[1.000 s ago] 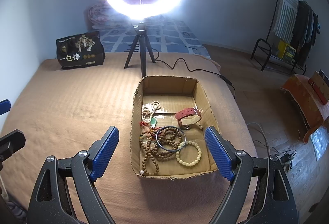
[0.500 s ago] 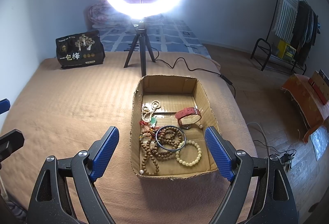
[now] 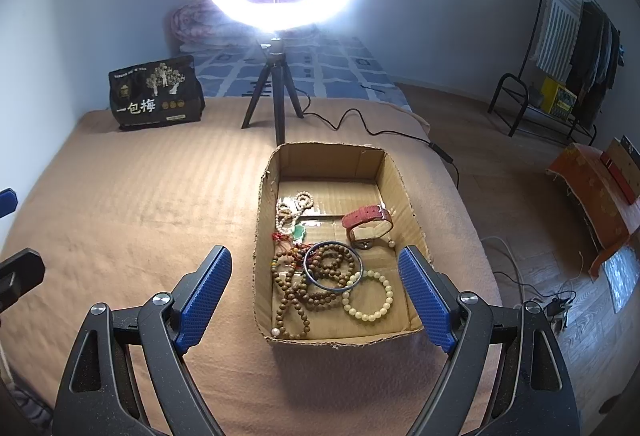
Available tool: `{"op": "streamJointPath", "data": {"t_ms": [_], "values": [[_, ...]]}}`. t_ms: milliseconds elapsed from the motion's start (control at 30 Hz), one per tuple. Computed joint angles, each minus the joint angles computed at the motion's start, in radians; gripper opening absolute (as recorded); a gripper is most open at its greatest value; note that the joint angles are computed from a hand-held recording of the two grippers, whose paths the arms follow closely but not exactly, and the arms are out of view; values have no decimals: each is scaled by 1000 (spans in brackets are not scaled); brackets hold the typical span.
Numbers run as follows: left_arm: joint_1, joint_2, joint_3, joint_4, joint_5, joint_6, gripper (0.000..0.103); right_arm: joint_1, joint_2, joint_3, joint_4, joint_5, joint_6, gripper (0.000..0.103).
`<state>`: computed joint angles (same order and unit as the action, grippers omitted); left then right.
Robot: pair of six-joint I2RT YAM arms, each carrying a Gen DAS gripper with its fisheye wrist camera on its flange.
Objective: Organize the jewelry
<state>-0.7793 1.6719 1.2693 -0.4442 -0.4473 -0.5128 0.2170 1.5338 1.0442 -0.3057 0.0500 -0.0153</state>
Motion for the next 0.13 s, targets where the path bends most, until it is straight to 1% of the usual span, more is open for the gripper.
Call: {"op": "streamJointPath", "data": {"t_ms": [67, 133], "values": [[-6, -3, 4, -4, -27, -2, 103, 7, 5, 4, -1, 6, 3, 85], [-5, -2, 8, -8, -28, -4, 103, 8, 3, -1, -1, 7, 2, 85]]}}
